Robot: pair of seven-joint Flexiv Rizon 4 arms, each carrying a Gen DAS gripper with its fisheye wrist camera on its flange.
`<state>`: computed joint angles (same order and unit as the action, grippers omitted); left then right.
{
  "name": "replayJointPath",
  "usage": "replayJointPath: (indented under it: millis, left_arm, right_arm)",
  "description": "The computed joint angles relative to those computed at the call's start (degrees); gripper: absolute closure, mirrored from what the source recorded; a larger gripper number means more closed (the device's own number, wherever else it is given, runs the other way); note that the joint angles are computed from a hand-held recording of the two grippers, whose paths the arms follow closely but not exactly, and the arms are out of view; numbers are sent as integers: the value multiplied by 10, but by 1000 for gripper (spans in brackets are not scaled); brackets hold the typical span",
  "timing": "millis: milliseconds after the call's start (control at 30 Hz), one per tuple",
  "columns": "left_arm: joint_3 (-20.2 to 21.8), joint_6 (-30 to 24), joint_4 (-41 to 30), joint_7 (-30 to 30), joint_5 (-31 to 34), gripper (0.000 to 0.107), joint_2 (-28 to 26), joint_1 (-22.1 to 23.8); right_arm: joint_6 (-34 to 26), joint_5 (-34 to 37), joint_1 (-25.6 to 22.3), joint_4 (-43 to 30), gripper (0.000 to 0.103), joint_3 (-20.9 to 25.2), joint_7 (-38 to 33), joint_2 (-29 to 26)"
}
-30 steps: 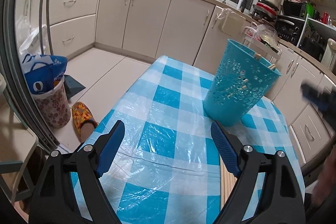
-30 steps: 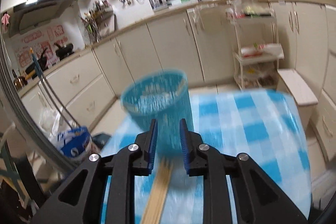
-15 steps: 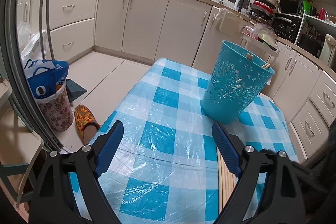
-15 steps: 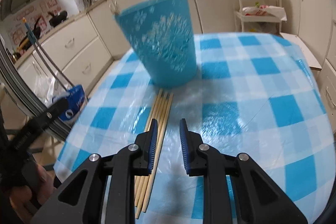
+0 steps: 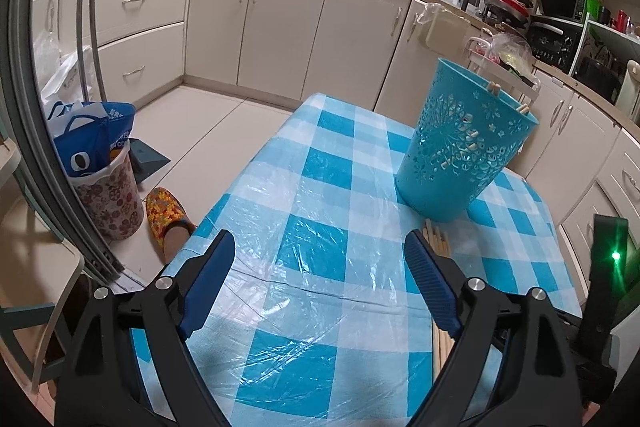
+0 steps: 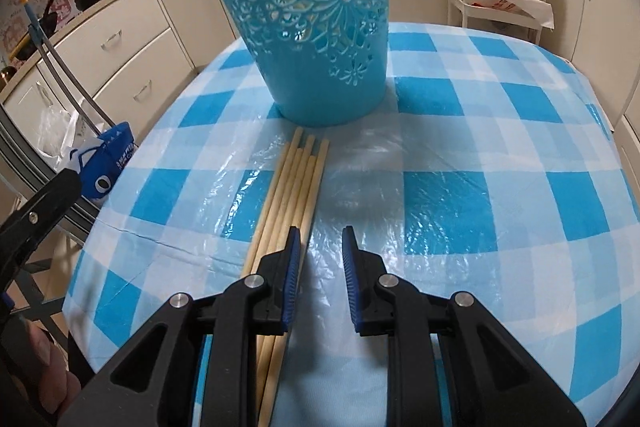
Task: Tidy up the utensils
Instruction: 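Move both open grippers back toward the chopstick bundle, then grasp one chopstick with the left gripper while the right gripper grasps another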
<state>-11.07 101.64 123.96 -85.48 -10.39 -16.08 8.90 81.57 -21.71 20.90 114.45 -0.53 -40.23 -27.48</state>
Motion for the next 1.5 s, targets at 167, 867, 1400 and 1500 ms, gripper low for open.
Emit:
replayJointPath:
  millis: [167,867,1400,1500]
  left_arm:
    - [1,-12,-7,6,-1,24,-4,-6]
    - [201,-293,-243,-35,160,24,-117,-218]
    - [142,-336,-274,18,142,66,-133,-180]
    - [146,-351,-287,22,140,64,-139,-186]
  right_arm:
    - [-22,-28,15,-12,81,-18,-5,-6]
    - [7,7,-46,37,90,25,-81,26]
    - [-23,73,-102,-24,92,95,-201,-7]
    - [-56,94,-109,-38,91,103,-233,-6]
